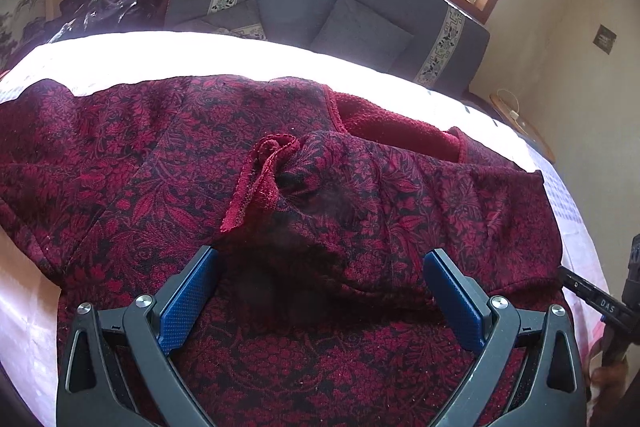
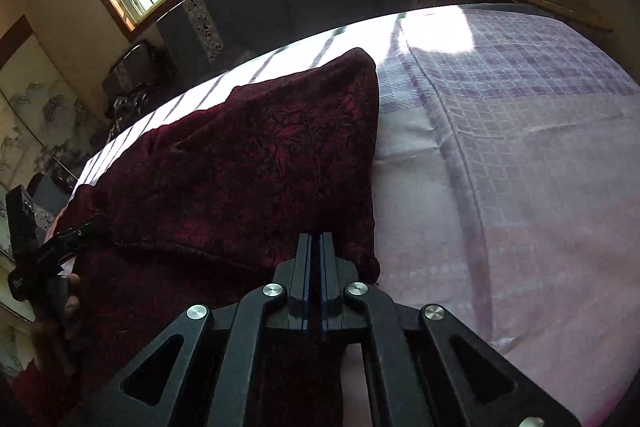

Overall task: Fold small clothes
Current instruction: 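Grasp the sweater side edge with the right gripper and fold it over the body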

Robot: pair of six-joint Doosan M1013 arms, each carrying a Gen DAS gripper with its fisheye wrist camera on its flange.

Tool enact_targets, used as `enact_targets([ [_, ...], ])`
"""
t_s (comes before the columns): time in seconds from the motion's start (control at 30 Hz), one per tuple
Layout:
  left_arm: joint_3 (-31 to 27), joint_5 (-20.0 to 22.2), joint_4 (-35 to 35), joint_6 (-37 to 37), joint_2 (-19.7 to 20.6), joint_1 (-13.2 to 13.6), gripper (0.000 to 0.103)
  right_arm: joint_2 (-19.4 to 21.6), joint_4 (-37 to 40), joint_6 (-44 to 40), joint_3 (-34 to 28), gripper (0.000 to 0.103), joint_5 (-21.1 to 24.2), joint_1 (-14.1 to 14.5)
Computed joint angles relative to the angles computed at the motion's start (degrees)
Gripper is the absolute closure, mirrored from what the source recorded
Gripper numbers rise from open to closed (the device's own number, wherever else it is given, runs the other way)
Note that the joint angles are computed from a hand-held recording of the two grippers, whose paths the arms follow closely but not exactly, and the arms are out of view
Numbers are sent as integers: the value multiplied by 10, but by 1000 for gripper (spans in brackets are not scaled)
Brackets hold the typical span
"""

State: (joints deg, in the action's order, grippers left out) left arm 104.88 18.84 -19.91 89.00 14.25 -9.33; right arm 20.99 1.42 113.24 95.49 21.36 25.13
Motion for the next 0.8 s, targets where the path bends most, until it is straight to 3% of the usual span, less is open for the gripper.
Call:
enact_targets([
  [0.1,5,5,14,-13,-8,0,2,2,-158,127,-3,102,10,20],
  [0.2,19,13,115,-106,-33,-2,2,1,-184,152,-1,102,10,23],
  [0.23,27,16,108,-98,-43,3,2,1,-188,154,-1,102,11,23],
  [0.3,47,16,11,-13,-65,27,2,3,-200,161,-4,102,14,24],
  [0.43,65,67,-164,134,-85,108,2,3,-215,170,-5,102,19,25],
  [0.57,67,106,-172,129,-85,191,2,2,-212,170,-3,101,15,25],
  [0.63,66,150,-282,197,-72,249,2,3,-214,170,-4,101,16,24],
  [0.8,70,215,-475,244,-38,363,3,2,-232,182,-5,101,21,26],
])
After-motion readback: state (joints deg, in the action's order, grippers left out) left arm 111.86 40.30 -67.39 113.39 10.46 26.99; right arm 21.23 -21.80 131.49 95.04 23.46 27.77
